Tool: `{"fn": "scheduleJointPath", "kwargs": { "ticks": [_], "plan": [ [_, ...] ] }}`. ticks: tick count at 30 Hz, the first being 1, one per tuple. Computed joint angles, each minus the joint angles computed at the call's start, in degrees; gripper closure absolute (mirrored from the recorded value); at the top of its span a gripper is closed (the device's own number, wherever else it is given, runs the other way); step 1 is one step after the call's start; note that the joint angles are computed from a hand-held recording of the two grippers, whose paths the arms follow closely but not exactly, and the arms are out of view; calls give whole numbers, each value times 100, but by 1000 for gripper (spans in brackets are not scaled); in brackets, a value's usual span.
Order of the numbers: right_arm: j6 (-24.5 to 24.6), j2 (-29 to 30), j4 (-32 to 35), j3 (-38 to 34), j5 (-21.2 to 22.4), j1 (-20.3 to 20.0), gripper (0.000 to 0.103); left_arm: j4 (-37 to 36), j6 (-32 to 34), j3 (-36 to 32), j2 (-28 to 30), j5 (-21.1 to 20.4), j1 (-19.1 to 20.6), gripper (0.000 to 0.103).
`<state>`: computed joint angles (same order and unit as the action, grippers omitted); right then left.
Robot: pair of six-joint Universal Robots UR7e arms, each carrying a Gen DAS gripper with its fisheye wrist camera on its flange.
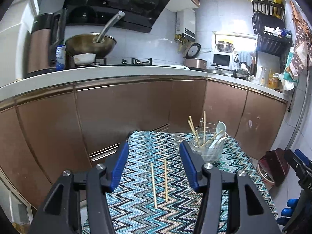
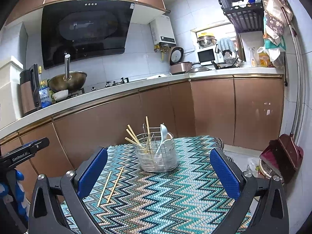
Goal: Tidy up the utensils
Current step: 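Withdraw both tools toward the last two chopsticks on the cloth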
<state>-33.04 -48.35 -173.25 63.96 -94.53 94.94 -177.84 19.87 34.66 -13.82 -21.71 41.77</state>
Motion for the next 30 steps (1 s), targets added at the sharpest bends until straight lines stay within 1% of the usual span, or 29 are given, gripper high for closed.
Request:
{"fn": "scheduleJointPath", "kwargs": {
  "ticks": [4, 9, 13, 18, 22, 26, 27, 30],
  "plan": [
    [114, -93, 253, 93, 91, -11, 0, -590, 319, 377, -169, 182, -48, 50],
    [78, -166, 374, 240, 129, 34, 0, -1182, 579, 778, -367, 397, -64, 50],
    [11, -179, 362, 316, 105, 75, 0, -1688, 948, 840, -383, 513, -62, 50],
    [-12, -158, 375, 318, 8, 87, 0, -2042, 1356, 714, -304, 632, -35, 50],
    [14, -115, 513, 258, -90, 79, 0, -2298, 1856, 270, -67, 730, -2, 50],
    [31, -88, 599, 197, -106, 46, 0, -2592, 2678, -718, 435, 850, 22, 50],
    [34, -80, 606, 181, -115, 37, 0, -2569, 2747, -917, 531, 868, 34, 50],
    [73, -35, 674, 77, -152, 12, 0, -2341, 2681, -1251, 693, 937, 84, 50]
  ]
}}
